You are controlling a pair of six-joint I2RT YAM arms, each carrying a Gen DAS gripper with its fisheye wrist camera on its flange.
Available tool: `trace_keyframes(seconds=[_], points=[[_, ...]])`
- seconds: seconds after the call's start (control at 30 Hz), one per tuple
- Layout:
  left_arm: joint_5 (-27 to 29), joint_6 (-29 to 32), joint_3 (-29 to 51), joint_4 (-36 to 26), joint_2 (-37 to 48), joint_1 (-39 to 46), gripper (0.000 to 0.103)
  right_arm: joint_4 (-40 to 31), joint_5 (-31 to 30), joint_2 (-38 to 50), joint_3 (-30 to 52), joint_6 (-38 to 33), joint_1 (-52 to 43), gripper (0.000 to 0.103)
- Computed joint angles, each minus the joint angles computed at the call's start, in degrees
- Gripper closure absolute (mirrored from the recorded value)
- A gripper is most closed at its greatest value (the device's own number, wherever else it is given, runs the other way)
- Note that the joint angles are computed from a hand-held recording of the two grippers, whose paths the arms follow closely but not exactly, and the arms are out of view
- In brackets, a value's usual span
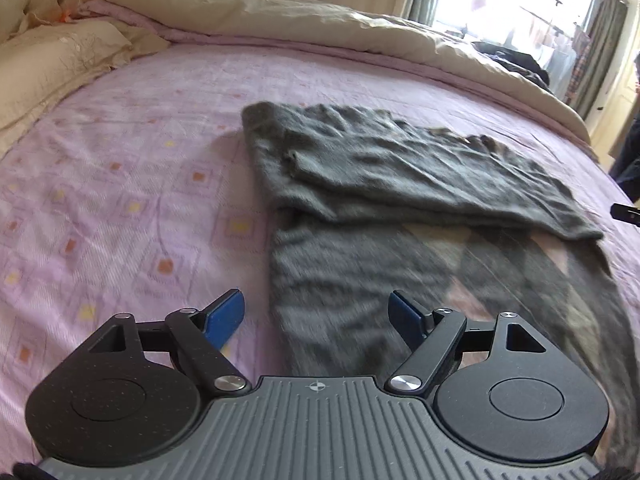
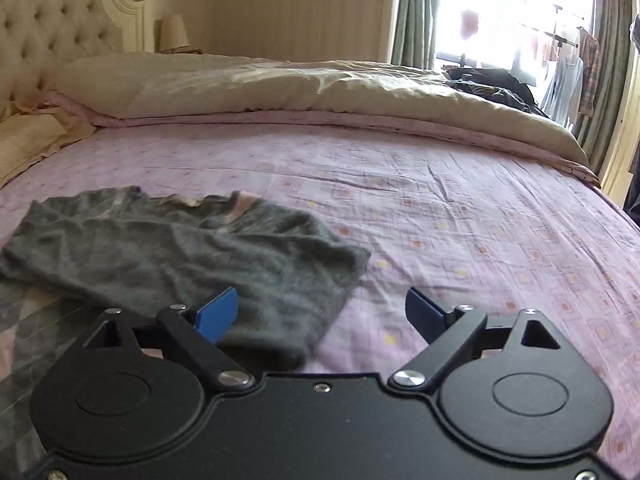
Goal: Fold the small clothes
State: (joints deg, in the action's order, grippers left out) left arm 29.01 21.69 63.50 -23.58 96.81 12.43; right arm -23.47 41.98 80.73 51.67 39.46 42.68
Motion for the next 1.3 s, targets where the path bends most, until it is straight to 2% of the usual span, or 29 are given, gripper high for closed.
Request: trace_keyframes(seconds=[0.13,0.37,0.57,0.67,0.73,0.83,0.93,1.07,1.13,1.2,1.3], points=[[-0.38,4.09,-12.64,0.59,-13.13,3.65,0.022,-8.72,1.62,-1.68,-0.55,15.99,12.46,0.006],[5.73,12.63,-20.27,-11.36,-26.41,13.28,0.021,-19.41,3.59,1.44,1.56,39.98,31.06,0.006],[7.03,19.78,-24.32,-16.18,-31.51,18.79,0.021,-24.81,3.7,10.25,5.81,52.13,40.22,0.006],[6.28,20.91,-25.83,-15.6,-31.19,19.21,0.021,-25.92,3.13,14.42,7.82,55.97,41.8,0.006],[5.95,21.46,-27.72,-13.62,-32.74,18.96,0.021,-26.75,2.52,17.37,9.7,56.93,41.51,0.006],[4.77,22.5,-29.22,-12.53,-34.58,17.98,0.019,-32.02,0.72,24.93,17.28,50.17,41.83,0.003],[5.5,24.6,-28.6,-13.86,-33.82,19.37,0.019,-34.06,-1.05,26.23,20.73,46.24,43.18,0.004],[5.21,25.89,-28.18,-14.68,-33.72,19.5,0.018,-38.98,4.96,28.13,25.9,47.37,43.67,0.004],[4.96,25.63,-28.33,-14.48,-33.93,19.21,0.018,-37.35,7.26,28.39,26.85,45.37,42.17,0.003],[5.05,25.37,-28.34,-14.39,-33.8,19.23,0.018,-33.77,7.1,29.59,27.62,40.46,40.18,0.003],[5.27,25.33,-28.41,-14.28,-33.79,19.37,0.018,-29.08,2.42,33.51,30.05,31.24,38.29,0.003]])
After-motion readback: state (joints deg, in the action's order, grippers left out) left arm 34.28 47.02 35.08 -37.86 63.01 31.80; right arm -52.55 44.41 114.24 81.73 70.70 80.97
